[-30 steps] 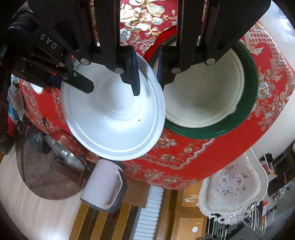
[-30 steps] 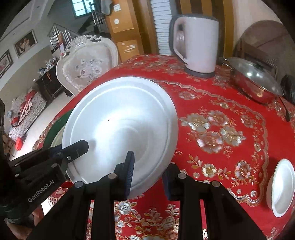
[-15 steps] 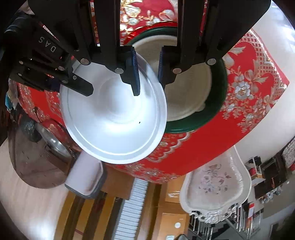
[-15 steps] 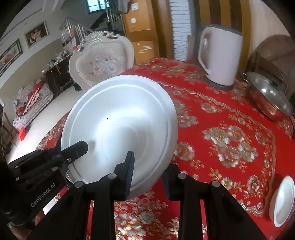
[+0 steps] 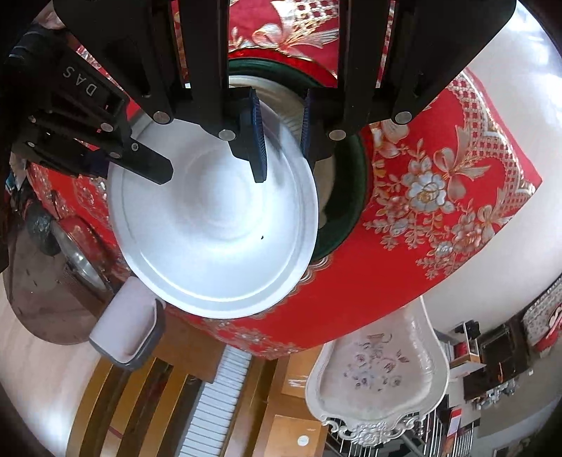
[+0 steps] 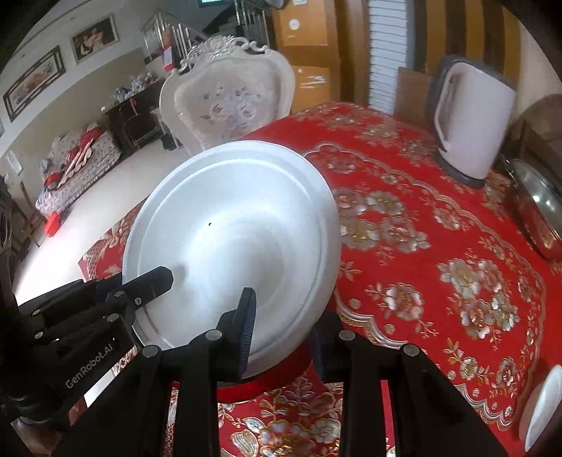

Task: Organize plates and bowls
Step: 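Lift the white plate with the right tool and carry it over the stack, then lower the white plate onto the cream bowl and open the right tool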

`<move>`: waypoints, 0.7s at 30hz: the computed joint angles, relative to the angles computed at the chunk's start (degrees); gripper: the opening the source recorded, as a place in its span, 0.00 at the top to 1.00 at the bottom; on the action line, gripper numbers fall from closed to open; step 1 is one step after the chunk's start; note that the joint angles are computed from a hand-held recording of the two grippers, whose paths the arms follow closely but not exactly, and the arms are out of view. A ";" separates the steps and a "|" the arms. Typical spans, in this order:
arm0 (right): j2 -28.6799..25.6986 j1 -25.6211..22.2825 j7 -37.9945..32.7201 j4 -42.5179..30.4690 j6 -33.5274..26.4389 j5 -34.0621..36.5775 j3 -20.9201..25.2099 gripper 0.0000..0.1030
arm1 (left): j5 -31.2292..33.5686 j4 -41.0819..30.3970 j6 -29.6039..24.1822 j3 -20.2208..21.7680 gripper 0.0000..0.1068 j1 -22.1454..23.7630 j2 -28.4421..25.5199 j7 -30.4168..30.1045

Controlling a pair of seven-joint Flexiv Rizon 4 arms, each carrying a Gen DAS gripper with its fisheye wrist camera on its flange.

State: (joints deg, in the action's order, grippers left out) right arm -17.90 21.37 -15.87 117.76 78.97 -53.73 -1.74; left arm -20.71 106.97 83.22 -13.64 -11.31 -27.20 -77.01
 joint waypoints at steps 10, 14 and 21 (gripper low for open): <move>-1.10 0.40 -5.61 -0.81 -1.18 7.53 2.20 0.67 | -0.72 0.68 -0.88 -0.80 0.84 0.85 -0.11 1.23; -0.82 0.99 -6.52 -0.71 -1.57 9.03 2.19 0.65 | -0.83 0.76 -0.69 -0.68 0.84 0.68 -0.18 1.29; -0.17 1.66 -6.30 0.19 -0.97 10.07 1.56 0.65 | 1.35 0.22 0.02 2.10 0.84 -1.39 -0.45 -0.82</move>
State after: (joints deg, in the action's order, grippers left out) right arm -18.06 23.03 -22.17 117.95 78.00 -43.66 -0.18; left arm -19.36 107.18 83.24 -11.54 -12.70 -27.65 -77.83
